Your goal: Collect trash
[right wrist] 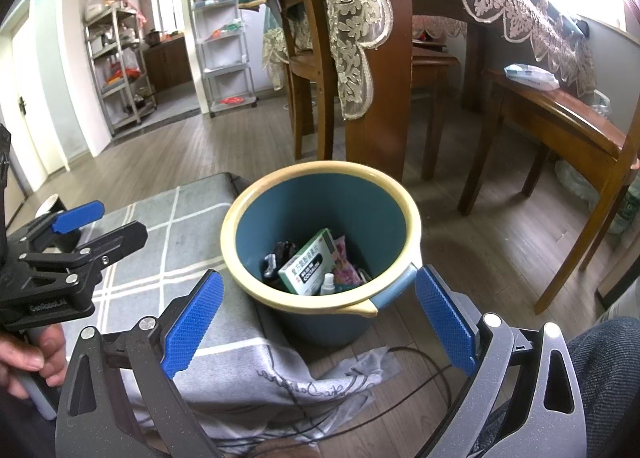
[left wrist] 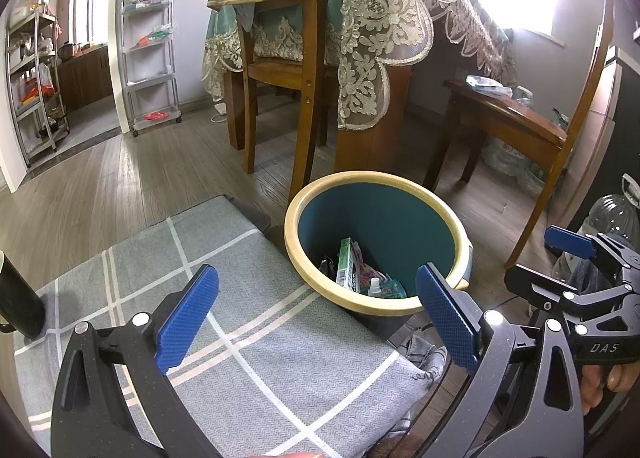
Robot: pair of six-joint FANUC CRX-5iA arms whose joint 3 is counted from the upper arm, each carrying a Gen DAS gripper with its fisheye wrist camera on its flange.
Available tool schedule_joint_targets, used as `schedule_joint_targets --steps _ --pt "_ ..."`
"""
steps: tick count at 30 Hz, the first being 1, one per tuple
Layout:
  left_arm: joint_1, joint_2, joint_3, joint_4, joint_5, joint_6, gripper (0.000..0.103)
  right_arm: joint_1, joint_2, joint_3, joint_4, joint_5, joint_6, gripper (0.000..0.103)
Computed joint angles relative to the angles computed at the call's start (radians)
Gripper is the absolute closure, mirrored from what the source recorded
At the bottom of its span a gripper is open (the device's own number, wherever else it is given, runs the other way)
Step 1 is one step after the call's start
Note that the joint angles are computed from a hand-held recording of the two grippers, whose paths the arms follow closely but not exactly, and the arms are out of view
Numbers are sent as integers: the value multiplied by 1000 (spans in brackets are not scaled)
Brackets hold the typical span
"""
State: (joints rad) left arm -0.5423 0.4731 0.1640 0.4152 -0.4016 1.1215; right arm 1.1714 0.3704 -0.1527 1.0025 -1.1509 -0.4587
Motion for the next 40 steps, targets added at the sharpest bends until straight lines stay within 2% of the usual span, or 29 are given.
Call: schedule_joint_targets --steps 21,29,40 --pt "-1 1 3 -6 -2 7 6 0 0 0 0 0 -1 7" --pt "0 1 -9 32 7 -28 6 0 0 1 -1 0 0 7" --pt "1 8 11 -15 -12 11 6 1 1 2 -2 -1 0 7"
